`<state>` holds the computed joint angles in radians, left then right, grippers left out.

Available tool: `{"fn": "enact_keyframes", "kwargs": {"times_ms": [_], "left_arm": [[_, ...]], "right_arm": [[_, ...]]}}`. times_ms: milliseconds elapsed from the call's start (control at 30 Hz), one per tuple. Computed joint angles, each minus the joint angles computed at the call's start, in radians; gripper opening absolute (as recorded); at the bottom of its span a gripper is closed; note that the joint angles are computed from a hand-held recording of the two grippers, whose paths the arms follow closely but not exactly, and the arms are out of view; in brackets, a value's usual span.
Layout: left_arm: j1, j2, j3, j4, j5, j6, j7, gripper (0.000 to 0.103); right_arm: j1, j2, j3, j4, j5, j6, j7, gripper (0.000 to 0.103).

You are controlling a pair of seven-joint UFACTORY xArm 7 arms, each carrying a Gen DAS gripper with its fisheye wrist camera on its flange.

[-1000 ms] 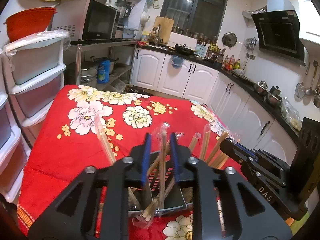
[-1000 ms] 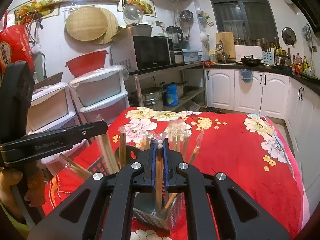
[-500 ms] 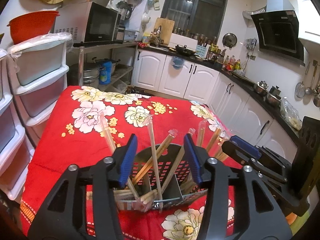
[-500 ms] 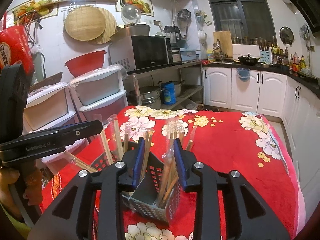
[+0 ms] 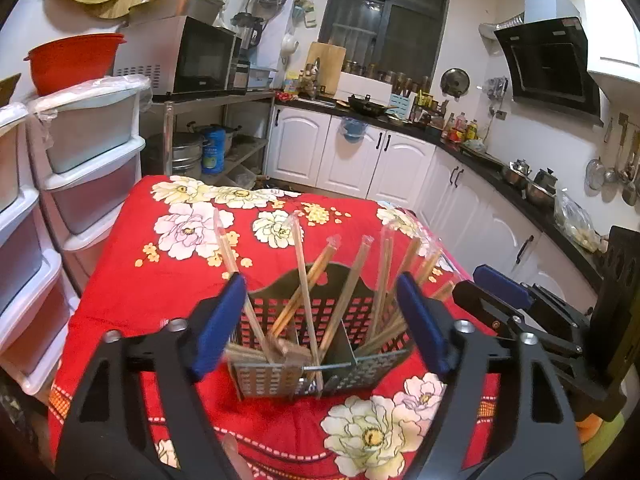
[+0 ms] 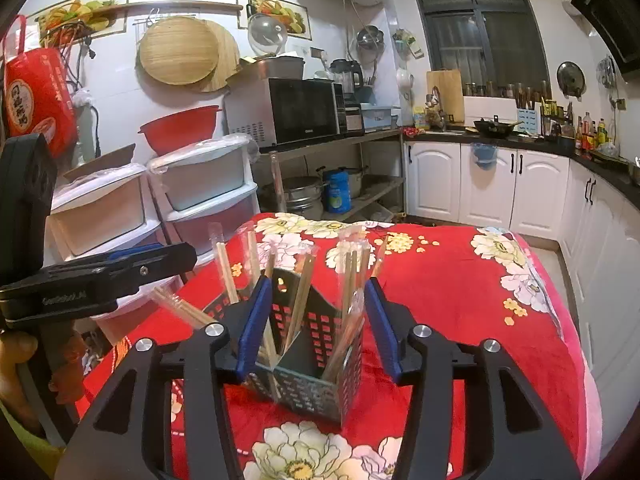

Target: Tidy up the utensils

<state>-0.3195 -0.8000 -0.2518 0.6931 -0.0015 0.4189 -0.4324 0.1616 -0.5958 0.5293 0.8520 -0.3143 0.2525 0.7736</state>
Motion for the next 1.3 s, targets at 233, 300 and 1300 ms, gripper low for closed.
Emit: {"fn": "enact_keyframes", "kwargs": {"times_ms": [233, 300, 1300], "left_arm": [[-0.001, -0.078, -0.025, -0.042, 0.008, 0.03, -0.027, 0.087], [-0.006, -0.1, -0.027, -0.057, 0.008, 0.035, -0.032, 0.09], [-0.075, -0.357, -0.089, -0.322, 0.01, 0.112, -0.205, 0.091]], "right_arm": [[0.034, -0.067, -0.007, -0.043, 0.022, 0.026, 0.009, 0.061], [0.04, -0.09, -0.005, -0.057, 0.029, 0.031, 0.015, 0.065], [0.148, -0.276, 0.051, -0.299, 0.09, 0.074, 0.12, 0.089]]}}
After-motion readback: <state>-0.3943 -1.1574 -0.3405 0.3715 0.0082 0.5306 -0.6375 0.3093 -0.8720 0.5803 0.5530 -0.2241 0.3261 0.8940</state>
